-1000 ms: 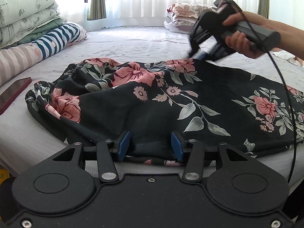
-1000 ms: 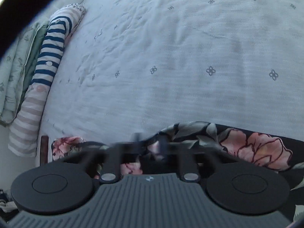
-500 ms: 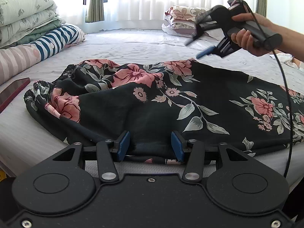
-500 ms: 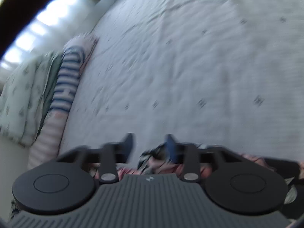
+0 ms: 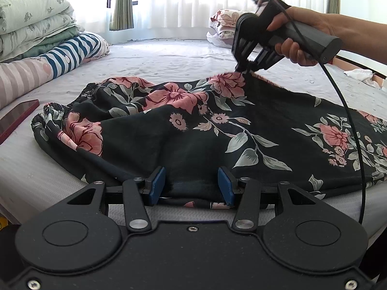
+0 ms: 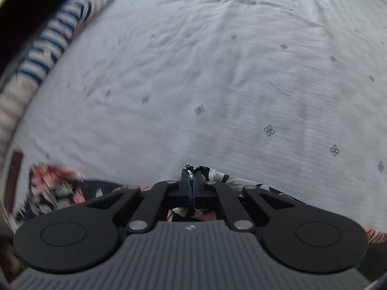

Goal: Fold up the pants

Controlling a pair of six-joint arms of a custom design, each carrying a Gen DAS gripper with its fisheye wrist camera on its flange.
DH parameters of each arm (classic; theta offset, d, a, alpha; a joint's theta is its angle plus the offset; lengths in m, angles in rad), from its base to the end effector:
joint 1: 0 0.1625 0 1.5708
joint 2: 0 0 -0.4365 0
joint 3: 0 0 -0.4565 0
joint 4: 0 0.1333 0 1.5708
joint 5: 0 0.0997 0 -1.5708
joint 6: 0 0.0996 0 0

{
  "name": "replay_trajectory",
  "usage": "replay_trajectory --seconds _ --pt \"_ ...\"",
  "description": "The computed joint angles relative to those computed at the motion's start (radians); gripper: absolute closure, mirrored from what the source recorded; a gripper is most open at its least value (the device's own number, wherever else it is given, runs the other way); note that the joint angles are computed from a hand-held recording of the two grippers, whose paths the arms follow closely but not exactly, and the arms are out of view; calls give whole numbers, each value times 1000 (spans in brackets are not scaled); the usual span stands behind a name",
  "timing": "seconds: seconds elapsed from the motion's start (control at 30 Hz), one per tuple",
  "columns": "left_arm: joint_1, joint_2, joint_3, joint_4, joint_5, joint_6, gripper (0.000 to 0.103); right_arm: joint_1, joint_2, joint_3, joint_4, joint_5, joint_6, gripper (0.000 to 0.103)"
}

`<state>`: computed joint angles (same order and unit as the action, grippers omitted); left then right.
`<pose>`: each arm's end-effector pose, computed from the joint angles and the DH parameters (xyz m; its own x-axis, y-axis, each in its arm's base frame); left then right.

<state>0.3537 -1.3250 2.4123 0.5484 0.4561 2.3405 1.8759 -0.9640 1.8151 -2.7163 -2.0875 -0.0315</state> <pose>-0.1256 -0.2838 0.1444 -0.7404 0.0534 -0.6700 0.5811 0.5517 -0.5982 0.2816 -0.6141 0.1238 -0.8629 -0.1531 0.4817 -0.3148 0.9084 -0.2751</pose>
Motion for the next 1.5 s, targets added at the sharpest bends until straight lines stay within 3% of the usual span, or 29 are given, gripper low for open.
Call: replay_trajectory --seconds 0.23,0.33,0.43,0.53,0.57,0.63,0.7,0.77,0.83,0.97,1.03,1.13,1.27,1.37,1.43,1.5 --pt "0 -15 10 -11 1 13 56 -69 -19 64 -295 169 99 101" --pt "-3 -17 10 -3 3 3 56 -85 26 55 -417 128 82 101" --pt "0 -39 9 5 15 -2 56 -94 54 44 -452 94 39 98" --pt "-3 -90 13 14 37 -5 53 -68 43 92 -583 74 -126 83" --pt "-6 -112 14 20 44 -12 52 -54 36 114 -639 75 -189 63" --pt "-15 -168 18 14 43 -5 50 -38 4 166 -697 121 -288 41" --pt "-22 -216 16 -6 7 30 45 -30 -44 223 -692 182 -331 36" --pt "-11 -255 5 -73 -55 140 40 -22 -70 265 -667 198 -352 32" --pt "27 -297 -11 -216 -114 349 39 -15 -75 309 -675 189 -385 30" --pt "187 -307 -79 -505 -133 752 39 33 -4 379 -813 22 -506 29" --pt "252 -268 -114 -561 -154 808 44 52 27 415 -887 -26 -563 27" --pt "315 -168 -171 -507 -216 736 50 80 61 486 -1041 -67 -683 20" --pt "385 -22 -228 -227 -283 386 52 88 67 575 -1218 -117 -784 17" --pt "404 -69 -203 -249 -272 381 54 60 15 639 -1309 -162 -785 14" --pt "400 -58 -206 -215 -281 352 54 28 -12 678 -1409 -208 -806 13" --pt "399 -33 -217 -176 -292 302 54 -32 -85 736 -1471 -215 -767 12"
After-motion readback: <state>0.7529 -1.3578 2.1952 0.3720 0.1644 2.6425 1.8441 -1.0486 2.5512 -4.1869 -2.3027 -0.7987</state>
